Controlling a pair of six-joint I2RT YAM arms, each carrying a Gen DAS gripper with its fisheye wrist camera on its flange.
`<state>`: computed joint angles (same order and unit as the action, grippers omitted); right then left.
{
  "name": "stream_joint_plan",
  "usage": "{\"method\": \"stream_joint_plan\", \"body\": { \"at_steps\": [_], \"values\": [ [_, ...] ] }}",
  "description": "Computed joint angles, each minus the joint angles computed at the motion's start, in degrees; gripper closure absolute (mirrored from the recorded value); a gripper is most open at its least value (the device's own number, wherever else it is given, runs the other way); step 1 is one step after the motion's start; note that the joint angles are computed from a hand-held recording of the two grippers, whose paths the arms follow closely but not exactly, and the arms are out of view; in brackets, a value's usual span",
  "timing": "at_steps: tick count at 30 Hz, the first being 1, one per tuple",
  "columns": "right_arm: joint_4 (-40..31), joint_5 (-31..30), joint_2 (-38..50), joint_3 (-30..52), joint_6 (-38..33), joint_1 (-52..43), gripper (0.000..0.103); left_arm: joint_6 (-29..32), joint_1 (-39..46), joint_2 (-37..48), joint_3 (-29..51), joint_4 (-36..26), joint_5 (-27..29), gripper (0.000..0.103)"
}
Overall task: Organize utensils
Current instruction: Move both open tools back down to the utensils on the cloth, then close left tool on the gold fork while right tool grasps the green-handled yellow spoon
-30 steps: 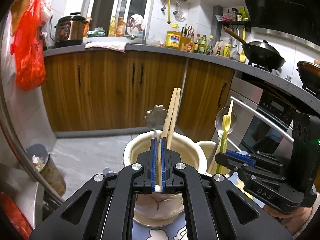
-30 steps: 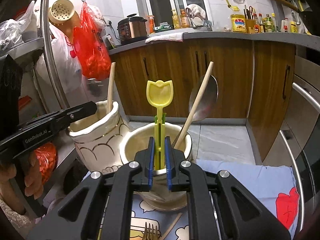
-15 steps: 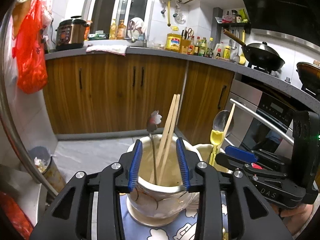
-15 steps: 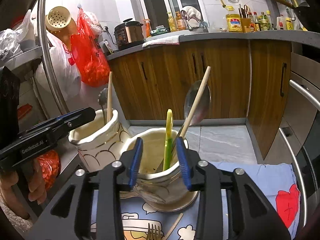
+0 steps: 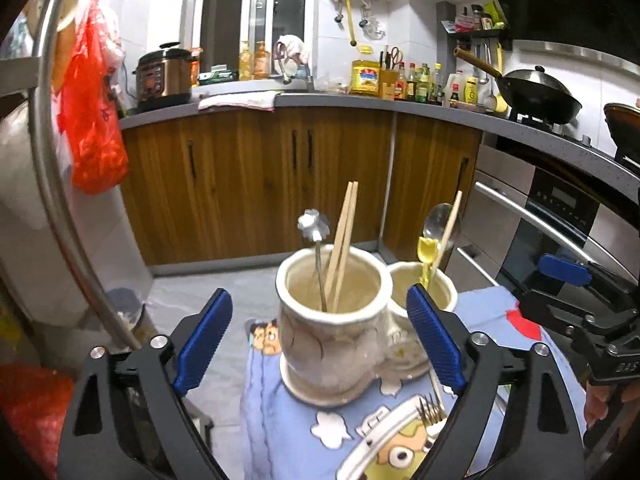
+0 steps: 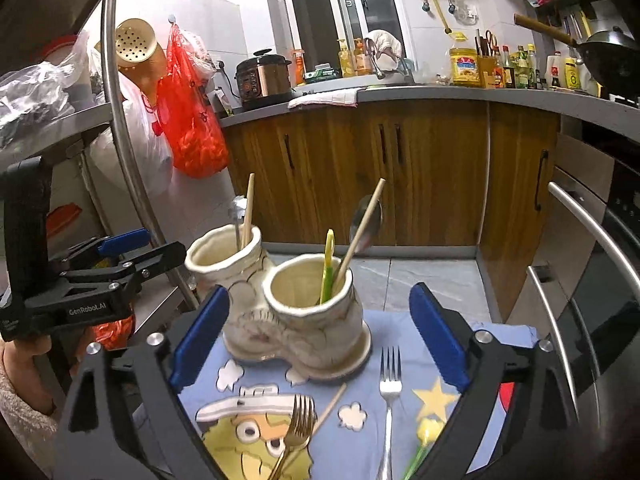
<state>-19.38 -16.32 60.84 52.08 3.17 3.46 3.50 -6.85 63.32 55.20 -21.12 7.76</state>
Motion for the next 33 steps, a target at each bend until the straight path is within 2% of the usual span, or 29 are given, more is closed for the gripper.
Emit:
{"method": "stream_joint_plan", "body": {
  "at_steps": [8, 18, 24, 30, 33],
  "values": [
    [-5.16, -0.51, -8.39, -3.23, -1.50, -2.95, 0.005, 0.76, -2.76, -7.92, -2.86, -4.60, -2.26, 0.011],
    [-5.23, -2.54, -11.09, -8.92, -1.49, -11.66, 0.005, -0.28, -5.52, -12.59, -9.02, -7.25, -4.72, 0.010],
    [-5.04, -4.16, -8.85, -11.64, -3.54, -17.17, 0.005, -1.76, -8.30, -11.86, -12.91, -7.94, -5.45, 0.010],
    [-4.98, -4.87, -5.49, -13.19, -6.00, -20.15, 0.005, -4.64, -12.55, -8.41, -16.20, -5.55, -6.65, 0.010],
    [-4.93, -4.38, -3.48, -13.92, -7.85, -20.64, 0.005, -6.60, -14.35, -5.71, -17.01, -4.20, -5.52, 0.010]
  ]
}}
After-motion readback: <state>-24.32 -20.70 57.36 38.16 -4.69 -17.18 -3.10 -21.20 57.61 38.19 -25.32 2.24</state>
